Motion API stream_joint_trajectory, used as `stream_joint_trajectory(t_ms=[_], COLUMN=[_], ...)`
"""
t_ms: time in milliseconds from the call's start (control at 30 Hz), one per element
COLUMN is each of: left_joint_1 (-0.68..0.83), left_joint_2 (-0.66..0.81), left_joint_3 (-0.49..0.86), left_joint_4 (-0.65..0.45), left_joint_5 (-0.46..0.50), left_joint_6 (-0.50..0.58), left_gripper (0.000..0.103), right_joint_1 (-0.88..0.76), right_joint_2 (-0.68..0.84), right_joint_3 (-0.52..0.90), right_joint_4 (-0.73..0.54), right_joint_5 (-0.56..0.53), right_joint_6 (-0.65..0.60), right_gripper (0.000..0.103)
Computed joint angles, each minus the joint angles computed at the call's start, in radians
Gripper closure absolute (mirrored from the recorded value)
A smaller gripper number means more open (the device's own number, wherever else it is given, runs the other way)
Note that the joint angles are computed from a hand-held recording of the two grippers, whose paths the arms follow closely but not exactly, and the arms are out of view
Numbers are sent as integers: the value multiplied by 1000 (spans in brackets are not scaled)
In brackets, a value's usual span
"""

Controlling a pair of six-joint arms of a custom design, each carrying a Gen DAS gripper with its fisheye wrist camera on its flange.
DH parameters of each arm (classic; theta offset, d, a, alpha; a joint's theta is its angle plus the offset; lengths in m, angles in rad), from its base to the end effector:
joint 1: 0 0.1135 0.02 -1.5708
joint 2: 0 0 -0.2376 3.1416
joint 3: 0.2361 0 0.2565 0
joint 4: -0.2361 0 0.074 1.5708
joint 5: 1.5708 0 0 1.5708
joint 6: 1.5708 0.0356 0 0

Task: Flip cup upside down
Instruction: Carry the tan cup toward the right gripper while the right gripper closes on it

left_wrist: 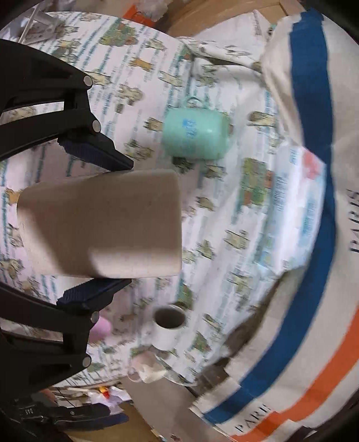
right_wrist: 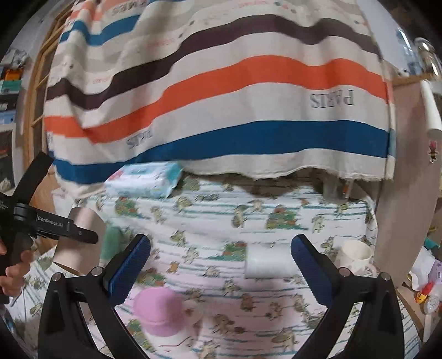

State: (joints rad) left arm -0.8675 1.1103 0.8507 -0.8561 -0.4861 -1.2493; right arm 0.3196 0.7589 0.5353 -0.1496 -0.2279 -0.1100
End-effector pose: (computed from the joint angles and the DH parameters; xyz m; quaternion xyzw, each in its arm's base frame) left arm 0.1532 -0.1549 0.2256 -0.2327 0.9181 -0.0759 0.3117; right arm 0.1924 0.0721 0.2406 -0.2375 0.7881 0.1520 0.5471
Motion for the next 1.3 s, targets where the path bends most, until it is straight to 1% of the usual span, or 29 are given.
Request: stream_joint_trajectory(t_ms=[67, 100, 167, 200, 267, 367, 433, 467, 600, 700, 767, 867, 900, 933, 967, 1000, 1033, 1100, 1167, 1267, 1300], left_joint_1=[15, 16, 22, 16, -6, -16, -24, -27, -32, -56, -61, -80, -95, -118, -133, -154, -177, -220, -261, -326, -354], left_joint_2=[14, 20, 45, 54, 72, 65, 75, 85, 97, 140, 140, 108, 104, 112, 119, 120, 110, 36, -33, -78, -86], left_joint_3=[-11, -15, -15, -17, -20, -65, -92, -100, -133, -110, -117, -145, -144, -132, -121, -116, -120, -170, -206, -216, -214], left_joint_4=[-5, -14, -24, -28, -43, -9, 15, 25, 67, 39, 52, 91, 92, 73, 52, 30, 16, 32, 20, -88, -135], left_joint_5=[52, 71, 124, 138, 148, 188, 197, 200, 222, 184, 175, 138, 108, 66, 32, -12, -52, -128, -200, -289, -318], left_joint_6=[-5, -11, 13, 16, 1, -13, -23, -28, -43, -76, -69, -61, -57, -61, -66, -84, -111, -146, -186, -283, -327], left_gripper=[30, 31, 31, 31, 35, 36, 37, 37, 37, 37, 37, 37, 34, 22, 17, 15, 15, 15, 15, 11, 8], right_joint_1=[78, 102, 156, 187, 244, 342, 408, 430, 415, 402, 399, 373, 370, 371, 375, 377, 385, 419, 451, 454, 464], right_joint_2=[4, -6, -41, -69, -116, -180, -185, -171, -113, -119, -128, -152, -154, -161, -163, -165, -170, -203, -226, -213, -206], right_joint_3=[1, -9, -33, -51, -89, -164, -200, -211, -212, -209, -205, -200, -198, -197, -190, -184, -179, -174, -162, -114, -97], right_joint_4=[-35, -44, -66, -75, -79, -47, -17, -4, 6, 1, -2, -18, -20, -27, -38, -50, -62, -84, -102, -133, -143], right_joint_5=[76, 86, 114, 130, 163, 223, 286, 299, 231, 222, 237, 207, 208, 213, 219, 221, 226, 274, 324, 305, 326], right_joint_6=[-5, -6, -6, -6, -2, 22, 50, 69, 127, 124, 119, 123, 126, 128, 126, 121, 114, 112, 126, 160, 183], right_gripper=[0, 0, 0, 0, 0, 0, 0, 0, 0, 0, 0, 0, 0, 0, 0, 0, 0, 0, 0, 0, 0])
